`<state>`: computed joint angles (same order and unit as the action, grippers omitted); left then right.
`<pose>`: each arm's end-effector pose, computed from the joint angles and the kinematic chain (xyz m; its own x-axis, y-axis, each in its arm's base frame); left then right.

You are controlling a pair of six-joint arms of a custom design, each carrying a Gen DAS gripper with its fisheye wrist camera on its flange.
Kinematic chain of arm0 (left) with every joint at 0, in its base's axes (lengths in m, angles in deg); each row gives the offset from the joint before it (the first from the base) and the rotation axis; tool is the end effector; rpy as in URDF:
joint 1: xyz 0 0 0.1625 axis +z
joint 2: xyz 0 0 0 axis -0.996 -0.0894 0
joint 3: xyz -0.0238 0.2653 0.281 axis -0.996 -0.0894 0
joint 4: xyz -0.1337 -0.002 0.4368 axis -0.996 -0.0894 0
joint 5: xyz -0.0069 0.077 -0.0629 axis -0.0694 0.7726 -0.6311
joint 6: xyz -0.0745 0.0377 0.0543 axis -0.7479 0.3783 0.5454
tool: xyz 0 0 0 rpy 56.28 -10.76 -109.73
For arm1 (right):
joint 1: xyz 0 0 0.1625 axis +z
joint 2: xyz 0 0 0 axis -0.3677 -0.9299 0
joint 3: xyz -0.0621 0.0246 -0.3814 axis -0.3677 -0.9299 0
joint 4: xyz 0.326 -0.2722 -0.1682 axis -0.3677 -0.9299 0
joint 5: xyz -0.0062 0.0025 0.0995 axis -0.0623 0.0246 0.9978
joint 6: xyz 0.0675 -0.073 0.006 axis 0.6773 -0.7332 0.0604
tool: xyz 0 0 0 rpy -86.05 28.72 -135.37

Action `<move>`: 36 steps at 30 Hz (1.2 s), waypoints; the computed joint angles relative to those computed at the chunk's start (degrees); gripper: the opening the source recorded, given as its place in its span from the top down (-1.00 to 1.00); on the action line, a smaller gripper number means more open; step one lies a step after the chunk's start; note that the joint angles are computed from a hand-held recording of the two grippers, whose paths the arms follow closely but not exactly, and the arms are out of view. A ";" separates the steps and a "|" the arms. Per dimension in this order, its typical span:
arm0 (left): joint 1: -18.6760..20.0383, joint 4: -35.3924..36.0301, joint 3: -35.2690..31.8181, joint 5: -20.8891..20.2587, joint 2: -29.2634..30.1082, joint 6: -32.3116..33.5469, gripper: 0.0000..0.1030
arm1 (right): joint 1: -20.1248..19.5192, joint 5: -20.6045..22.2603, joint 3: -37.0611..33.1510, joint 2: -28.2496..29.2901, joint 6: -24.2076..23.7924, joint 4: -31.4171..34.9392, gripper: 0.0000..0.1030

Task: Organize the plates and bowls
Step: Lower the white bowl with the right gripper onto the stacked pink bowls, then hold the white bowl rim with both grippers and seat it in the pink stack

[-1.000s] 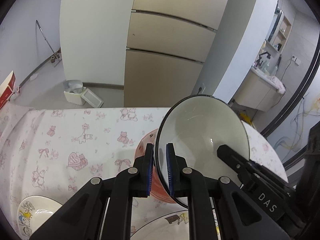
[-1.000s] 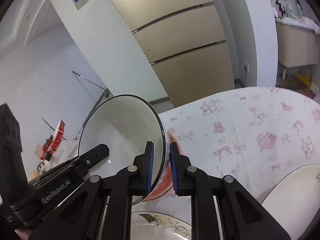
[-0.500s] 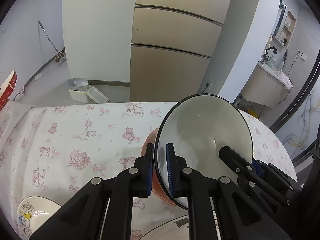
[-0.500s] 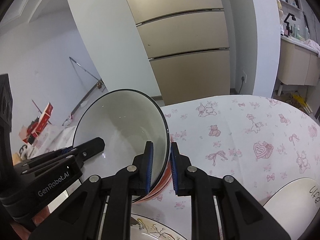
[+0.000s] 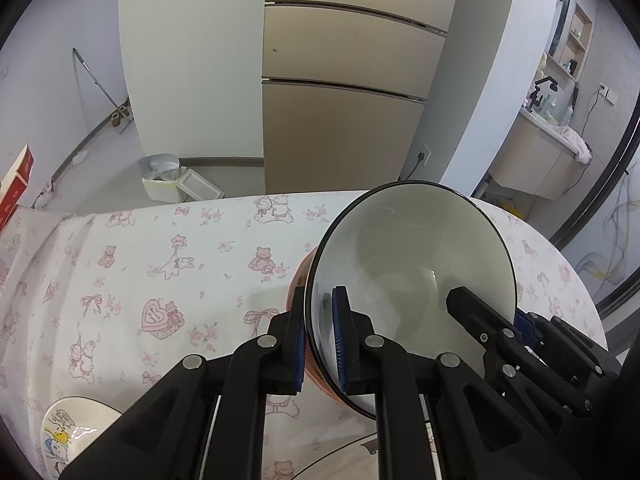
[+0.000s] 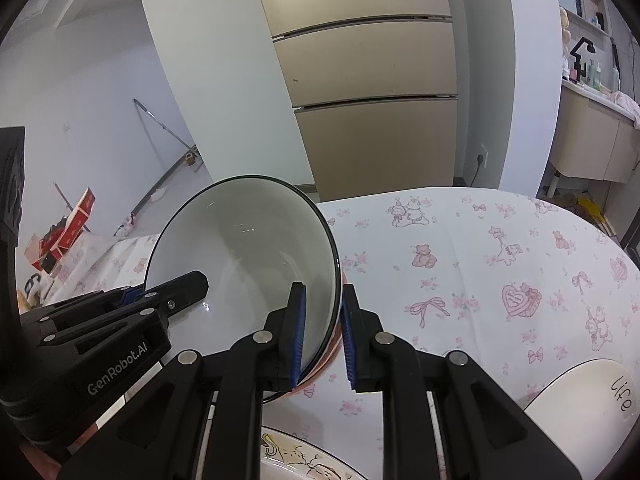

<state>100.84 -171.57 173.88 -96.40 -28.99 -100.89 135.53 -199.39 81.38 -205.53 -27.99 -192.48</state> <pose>-0.3505 -0.3031 0.0765 -0.7450 0.3450 -0.5709 0.5779 0.7613 -0.2940 0.1637 -0.2139 0.2546 -0.8363 0.1420 0.5296 -0.3109 0.6728 -0.6713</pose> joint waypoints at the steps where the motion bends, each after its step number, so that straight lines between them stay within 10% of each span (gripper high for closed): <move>1: 0.03 0.23 -0.06 0.07 0.01 -0.04 0.75 | 0.08 -0.15 -0.01 0.12 -0.18 -0.06 0.68; 20: -1.24 3.02 -0.65 1.79 -0.56 -0.12 0.84 | 1.33 -2.35 -0.32 2.88 -1.22 -1.95 0.49; 28: -0.36 3.53 -0.50 1.98 -1.97 -1.24 0.84 | 1.44 -1.36 0.02 0.37 -1.23 -3.05 0.73; 36: -0.19 3.48 -0.29 2.16 -2.24 -1.58 0.84 | -9.47 13.71 2.14 -13.93 1.27 6.82 0.80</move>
<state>100.66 -168.09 173.59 -94.24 -31.23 -102.47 126.06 -185.68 83.52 -219.45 -26.72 -185.65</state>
